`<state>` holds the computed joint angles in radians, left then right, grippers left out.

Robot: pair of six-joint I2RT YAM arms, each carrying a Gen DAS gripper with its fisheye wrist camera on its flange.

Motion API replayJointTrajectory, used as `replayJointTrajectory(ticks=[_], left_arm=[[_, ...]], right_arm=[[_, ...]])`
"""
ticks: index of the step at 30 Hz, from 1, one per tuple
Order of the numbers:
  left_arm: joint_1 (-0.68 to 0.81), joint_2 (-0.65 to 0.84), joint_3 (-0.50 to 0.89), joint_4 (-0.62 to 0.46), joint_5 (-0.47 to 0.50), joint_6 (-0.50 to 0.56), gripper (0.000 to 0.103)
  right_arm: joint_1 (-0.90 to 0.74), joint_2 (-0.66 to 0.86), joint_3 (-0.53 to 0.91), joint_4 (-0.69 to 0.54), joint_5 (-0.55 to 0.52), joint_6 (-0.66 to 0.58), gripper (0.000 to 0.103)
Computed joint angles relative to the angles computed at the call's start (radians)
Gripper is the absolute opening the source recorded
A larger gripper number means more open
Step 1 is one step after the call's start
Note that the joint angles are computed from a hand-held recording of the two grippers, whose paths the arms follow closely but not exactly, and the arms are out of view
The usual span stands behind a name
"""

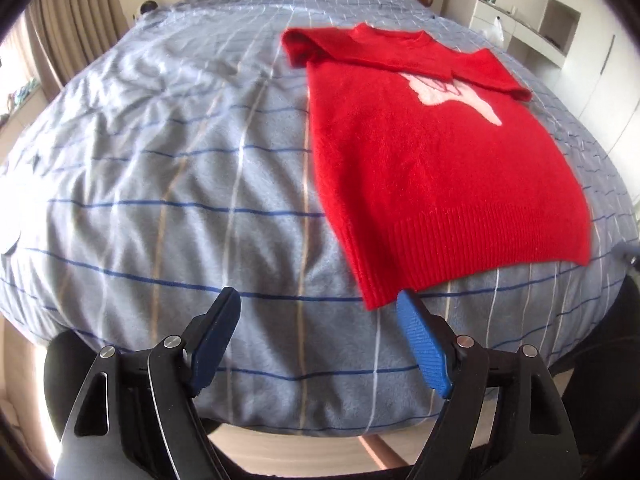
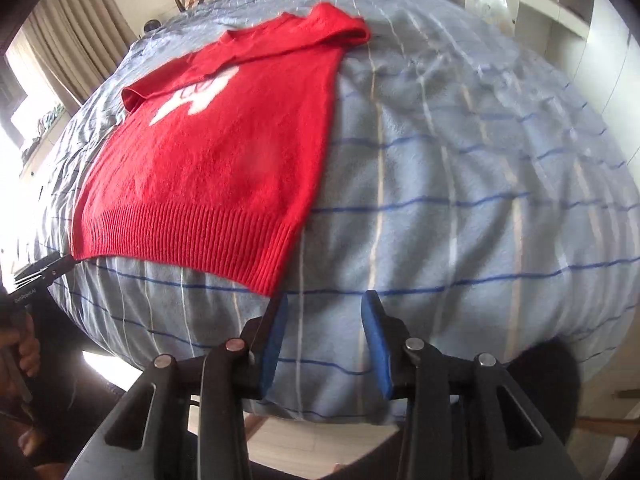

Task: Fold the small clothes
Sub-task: 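Grasp the tucked sleeve with the right gripper and pull it outward, release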

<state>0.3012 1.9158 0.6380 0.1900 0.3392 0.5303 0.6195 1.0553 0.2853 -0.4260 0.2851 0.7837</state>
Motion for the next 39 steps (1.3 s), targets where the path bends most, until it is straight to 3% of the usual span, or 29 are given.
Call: replayJointTrajectory(ticks=[2, 5, 10, 12, 17, 19, 21, 23, 28, 31, 35, 39], left_arm=[[0.037, -0.05, -0.001, 0.02, 0.022, -0.01, 0.087], [0.057, -0.054, 0.053, 0.071, 0.066, -0.101, 0.095], [0.033, 0.072, 0.123, 0.241, 0.03, -0.255, 0.095], [0.038, 0.127, 0.148, 0.255, 0.015, -0.287, 0.095], [0.109, 0.244, 0.15, 0.332, 0.043, -0.288, 0.095], [0.107, 0.277, 0.204, 0.255, -0.007, -0.285, 0.094], [0.119, 0.292, 0.232, 0.235, 0.015, -0.309, 0.094], [0.126, 0.296, 0.236, 0.241, 0.021, -0.319, 0.094], [0.138, 0.302, 0.241, 0.234, 0.037, -0.331, 0.094], [0.131, 0.309, 0.241, 0.246, 0.026, -0.346, 0.095], [0.109, 0.318, 0.236, 0.264, -0.013, -0.344, 0.095], [0.116, 0.316, 0.229, 0.271, -0.005, -0.339, 0.095]], right_arm=[[-0.048, -0.088, 0.11, -0.159, 0.064, -0.12, 0.039], [-0.181, 0.011, 0.316, -0.163, 0.044, -0.387, 0.039], [-0.29, 0.549, 0.708, -0.019, -0.106, -0.747, 0.045], [-0.292, 0.775, 0.864, 0.033, -0.086, -0.844, 0.045], [-0.276, 1.209, 1.253, 0.008, 0.017, -1.043, 0.044], [-0.278, 1.308, 1.348, 0.03, 0.038, -1.077, 0.043], [-0.316, 1.362, 1.422, 0.014, -0.036, -1.016, 0.004], [-0.375, 1.316, 1.374, 0.066, -0.12, -0.893, 0.004], [-0.689, 0.916, 0.889, 0.374, -0.324, -0.602, 0.004], [-0.972, 0.719, 0.66, 0.437, -0.46, -0.507, 0.004], [-1.248, 0.74, 0.584, 0.398, -0.598, -0.517, 0.006], [-1.373, 0.849, 0.529, 0.498, -0.754, -0.483, 0.017]])
